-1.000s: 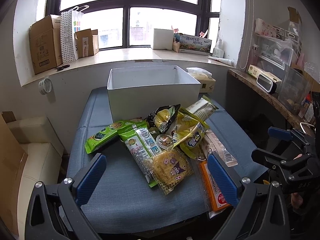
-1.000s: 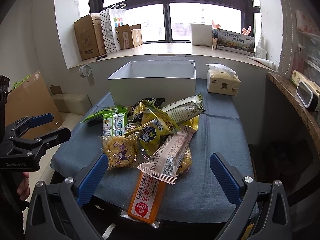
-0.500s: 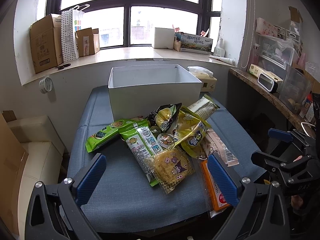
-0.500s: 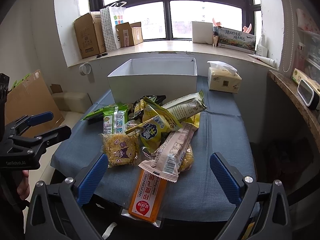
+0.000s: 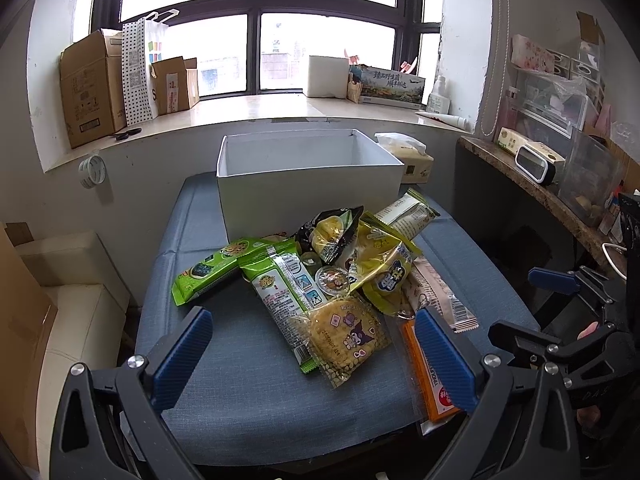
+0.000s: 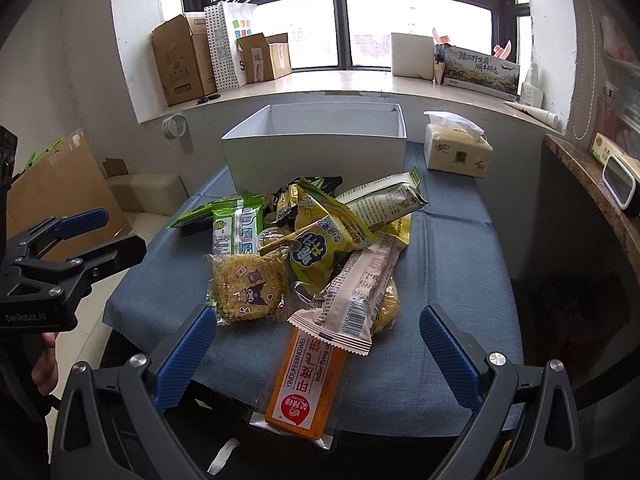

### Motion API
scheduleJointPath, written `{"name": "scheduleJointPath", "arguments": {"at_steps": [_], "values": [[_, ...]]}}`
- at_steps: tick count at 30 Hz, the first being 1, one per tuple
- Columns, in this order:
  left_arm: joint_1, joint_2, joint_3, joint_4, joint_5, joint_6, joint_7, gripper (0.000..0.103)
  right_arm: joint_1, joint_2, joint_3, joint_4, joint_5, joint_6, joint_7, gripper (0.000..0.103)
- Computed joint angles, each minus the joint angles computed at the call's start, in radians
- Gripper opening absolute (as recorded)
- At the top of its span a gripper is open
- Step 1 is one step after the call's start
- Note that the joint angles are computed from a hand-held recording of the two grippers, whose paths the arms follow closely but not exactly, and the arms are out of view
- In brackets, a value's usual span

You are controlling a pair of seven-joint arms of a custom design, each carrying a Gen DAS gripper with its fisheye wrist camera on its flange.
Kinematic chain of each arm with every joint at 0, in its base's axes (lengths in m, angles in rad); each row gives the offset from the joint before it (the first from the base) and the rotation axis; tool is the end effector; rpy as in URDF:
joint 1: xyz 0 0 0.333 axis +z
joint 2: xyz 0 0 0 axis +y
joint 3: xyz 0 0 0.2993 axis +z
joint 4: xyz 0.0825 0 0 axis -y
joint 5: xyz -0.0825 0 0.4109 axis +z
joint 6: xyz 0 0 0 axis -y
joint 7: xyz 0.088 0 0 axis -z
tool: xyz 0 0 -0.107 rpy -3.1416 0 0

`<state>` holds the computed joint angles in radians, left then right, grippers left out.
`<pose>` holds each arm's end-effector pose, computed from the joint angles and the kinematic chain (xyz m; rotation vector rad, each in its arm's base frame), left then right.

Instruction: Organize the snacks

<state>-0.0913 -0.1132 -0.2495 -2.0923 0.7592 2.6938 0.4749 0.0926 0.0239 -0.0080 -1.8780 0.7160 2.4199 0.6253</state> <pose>0.5487 -0.2232 0.5181 -1.8382 1.5492 -0.7968 0.6323 0.0567 0.5264 -2.1188 1.1096 -0.3197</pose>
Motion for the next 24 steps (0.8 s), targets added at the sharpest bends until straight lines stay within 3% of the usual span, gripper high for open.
{"name": "scheduleJointPath", "arguments": {"at_steps": [12, 24], "values": [[0.006, -0.006, -0.001, -0.006, 0.012, -0.004, -0.017, 0.103, -0.001, 0.018, 0.000, 0.008, -0.042, -0.041, 0.044, 0.103], [0.006, -0.001, 0.001, -0.011, 0.006, -0.003, -0.017, 0.103, -0.009, 0.152, 0.028, 0.098, -0.282, -0.146, 0.263, 0.103]]}}
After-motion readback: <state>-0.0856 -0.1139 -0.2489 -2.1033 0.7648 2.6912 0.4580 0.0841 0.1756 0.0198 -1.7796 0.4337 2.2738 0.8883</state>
